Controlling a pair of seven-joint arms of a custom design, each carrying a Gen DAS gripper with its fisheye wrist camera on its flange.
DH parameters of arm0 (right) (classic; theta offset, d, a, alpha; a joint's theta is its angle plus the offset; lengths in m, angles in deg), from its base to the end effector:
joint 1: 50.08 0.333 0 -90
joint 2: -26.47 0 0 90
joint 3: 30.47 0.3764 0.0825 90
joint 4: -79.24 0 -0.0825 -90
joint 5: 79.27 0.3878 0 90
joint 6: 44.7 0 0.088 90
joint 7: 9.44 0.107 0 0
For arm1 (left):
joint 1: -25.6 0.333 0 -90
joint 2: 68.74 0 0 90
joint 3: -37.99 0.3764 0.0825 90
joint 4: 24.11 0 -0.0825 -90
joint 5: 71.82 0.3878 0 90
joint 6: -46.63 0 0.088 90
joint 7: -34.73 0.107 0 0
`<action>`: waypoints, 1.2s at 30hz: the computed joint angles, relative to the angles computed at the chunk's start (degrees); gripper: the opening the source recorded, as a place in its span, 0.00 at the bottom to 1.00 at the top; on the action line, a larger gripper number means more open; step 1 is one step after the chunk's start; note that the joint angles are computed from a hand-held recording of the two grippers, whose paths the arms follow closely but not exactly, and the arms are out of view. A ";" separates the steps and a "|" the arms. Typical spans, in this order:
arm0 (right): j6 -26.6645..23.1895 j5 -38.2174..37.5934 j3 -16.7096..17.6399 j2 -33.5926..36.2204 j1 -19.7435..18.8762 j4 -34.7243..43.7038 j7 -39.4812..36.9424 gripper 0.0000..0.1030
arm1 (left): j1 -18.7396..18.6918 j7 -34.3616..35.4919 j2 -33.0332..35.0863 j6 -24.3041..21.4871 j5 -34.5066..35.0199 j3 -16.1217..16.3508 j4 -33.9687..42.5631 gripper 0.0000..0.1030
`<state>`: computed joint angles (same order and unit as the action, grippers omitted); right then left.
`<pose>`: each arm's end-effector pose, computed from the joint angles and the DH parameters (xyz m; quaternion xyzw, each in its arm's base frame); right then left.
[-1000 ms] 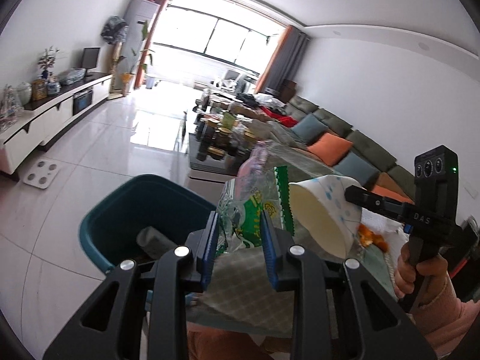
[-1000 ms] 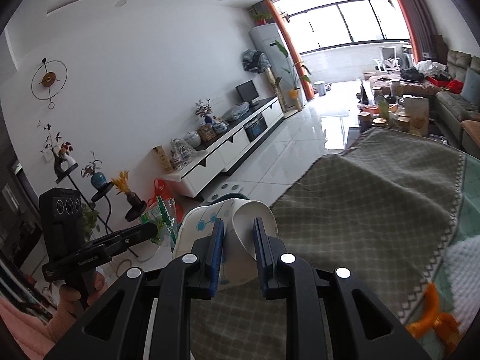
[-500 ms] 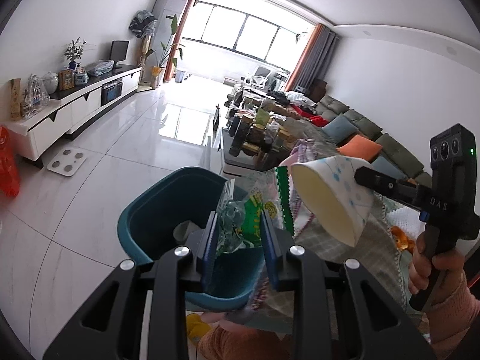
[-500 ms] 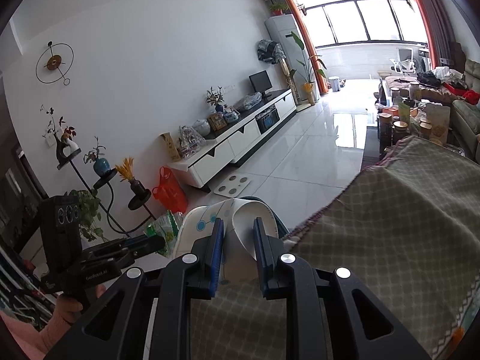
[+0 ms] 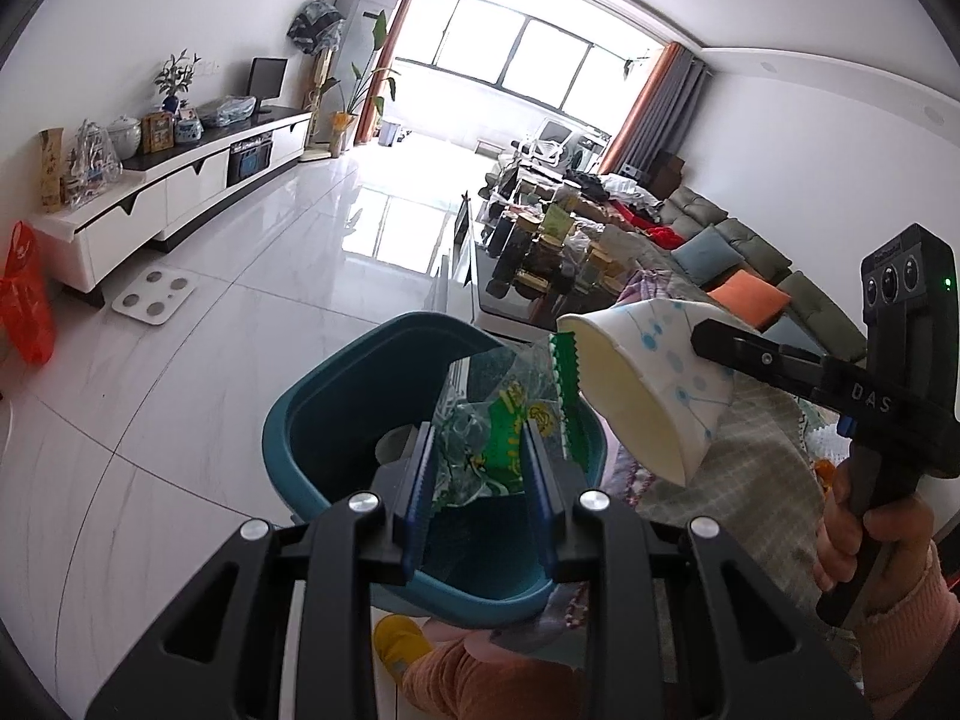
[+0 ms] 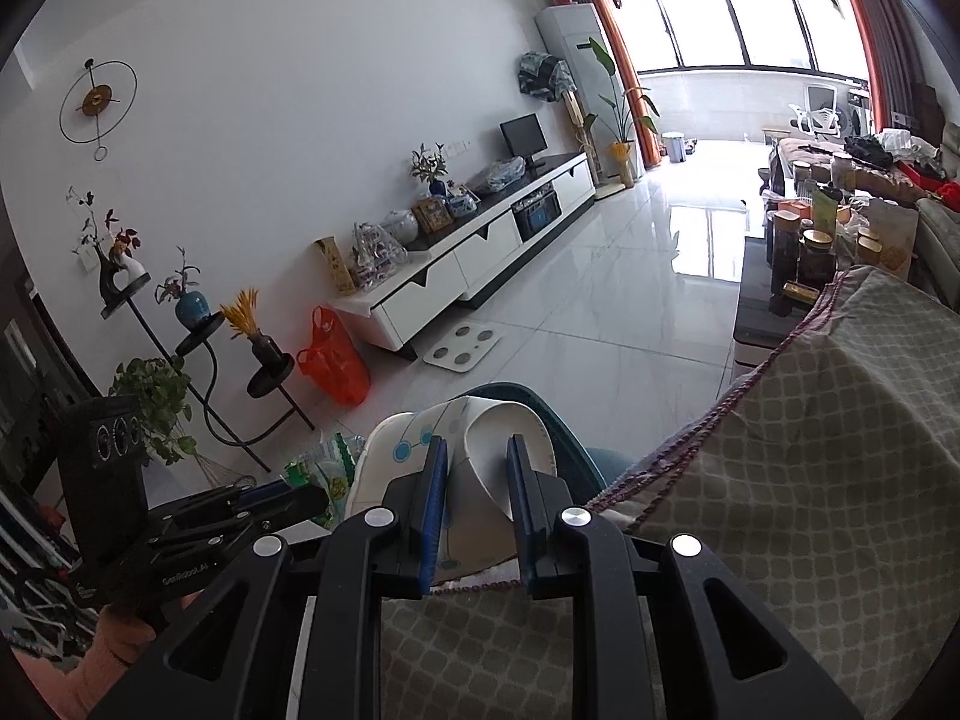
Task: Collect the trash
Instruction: 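Open both tools over the teal bin to drop the items, then move both open tools back over the table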
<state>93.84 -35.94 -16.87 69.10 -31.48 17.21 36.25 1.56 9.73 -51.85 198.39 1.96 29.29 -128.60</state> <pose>0.7508 0.3827 0.5075 -0.8182 0.3374 0.0253 0.4649 0.5654 -0.3815 0.4765 -0.7511 0.4798 -0.3835 0.2419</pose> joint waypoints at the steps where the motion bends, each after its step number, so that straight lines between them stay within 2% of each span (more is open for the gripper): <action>1: -0.14 -0.49 -0.35 0.37 0.37 0.55 0.60 0.20 | 0.15 0.20 0.12 0.03 -0.45 -0.01 0.02 0.28; 16: -5.70 -10.31 -3.54 7.61 4.57 12.48 13.05 0.21 | 0.50 5.20 3.95 0.48 -8.64 0.70 2.99 0.31; 18: -6.22 -11.01 -3.60 8.25 4.71 13.61 14.28 0.22 | 0.38 5.77 4.63 0.67 -9.87 0.89 3.60 0.35; 19: -6.21 -11.36 -3.69 8.34 4.87 13.88 14.85 0.25 | 0.29 5.62 4.92 1.14 -10.05 1.13 3.71 0.36; 20: -5.86 -11.35 -3.54 8.19 4.78 13.60 15.02 0.28 | 0.31 5.54 5.25 1.76 -10.32 1.34 3.88 0.43; 21: -5.38 -11.10 -3.25 7.88 4.46 12.85 14.77 0.31 | 0.16 5.16 5.45 1.92 -10.48 1.63 3.88 0.48; 26: -2.56 -8.65 -1.69 4.04 2.57 5.97 11.09 0.31 | -0.46 4.32 5.93 2.57 -10.08 2.51 3.79 0.48; 30: 0.41 -4.67 -0.15 -0.24 0.28 -0.95 5.72 0.31 | -2.11 1.87 5.35 2.09 -5.87 3.35 4.20 0.48; 36: 5.56 3.98 1.57 -7.87 -3.84 -11.73 -4.05 0.43 | -3.95 0.75 5.83 3.76 2.18 3.00 8.18 0.55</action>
